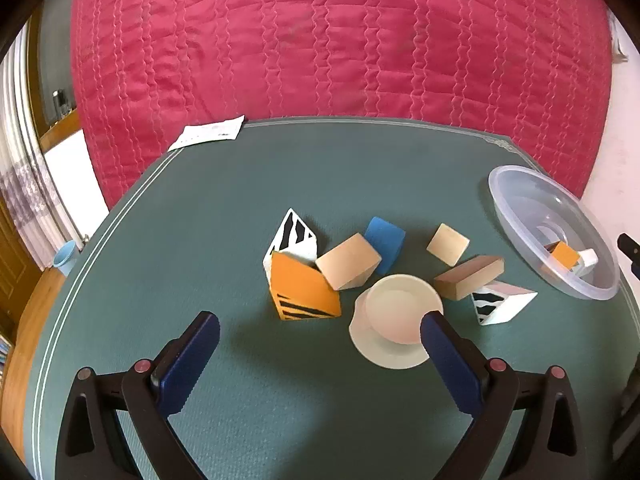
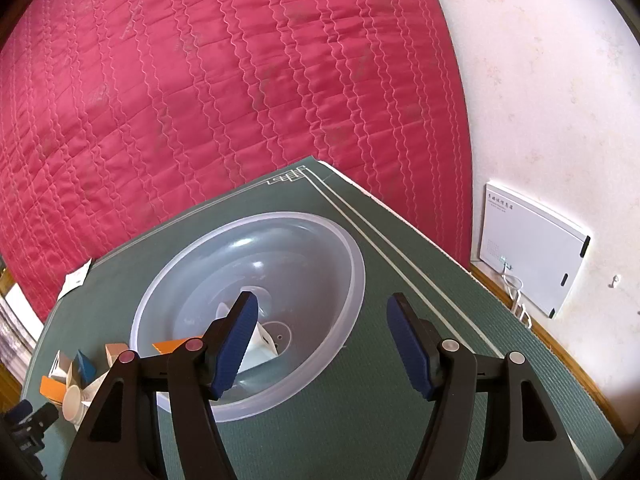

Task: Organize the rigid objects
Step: 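Move the left gripper to the white cup on its saucer and grasp it, then grasp the pale pink wedge block with the right gripper while the left gripper lifts the cup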

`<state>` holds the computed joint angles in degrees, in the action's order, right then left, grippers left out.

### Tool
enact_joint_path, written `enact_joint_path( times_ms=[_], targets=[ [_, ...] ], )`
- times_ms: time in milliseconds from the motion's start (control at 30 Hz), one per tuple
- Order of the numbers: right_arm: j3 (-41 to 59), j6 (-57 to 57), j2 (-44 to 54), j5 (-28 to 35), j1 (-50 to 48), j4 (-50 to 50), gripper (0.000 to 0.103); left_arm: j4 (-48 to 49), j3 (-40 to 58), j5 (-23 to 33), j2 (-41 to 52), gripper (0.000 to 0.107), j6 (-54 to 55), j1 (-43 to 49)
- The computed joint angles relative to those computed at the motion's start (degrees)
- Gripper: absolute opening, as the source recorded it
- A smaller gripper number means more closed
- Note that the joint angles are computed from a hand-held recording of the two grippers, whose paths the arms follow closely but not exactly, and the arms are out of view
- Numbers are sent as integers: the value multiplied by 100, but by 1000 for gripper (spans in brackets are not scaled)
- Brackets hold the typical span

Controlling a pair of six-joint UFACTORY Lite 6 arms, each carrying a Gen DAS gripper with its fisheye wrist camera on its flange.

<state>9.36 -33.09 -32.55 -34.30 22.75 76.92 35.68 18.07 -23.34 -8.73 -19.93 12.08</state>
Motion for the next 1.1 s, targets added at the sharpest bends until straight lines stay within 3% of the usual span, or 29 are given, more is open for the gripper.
enact_joint_path(
  times_ms=[167,400,533,833,1100],
  targets=[
    [-11,-13,-19,16,-18,11,68,-119,-22,-3,24,102,81,-168],
    [6,-22,-8,23,-26,11,68,-1453,151,-26,464,102,1192,-848],
    [2,-44,-18,17,-14,40,68,-1591,381,-2,797,101,1321,-986],
    [38,-107,-11,17,1,104,68,-1002,692,158,1168,82,829,-941],
    [-10,43,88,-123,188,0,68,-181,684,24,1161,55,220,-884]
  ],
)
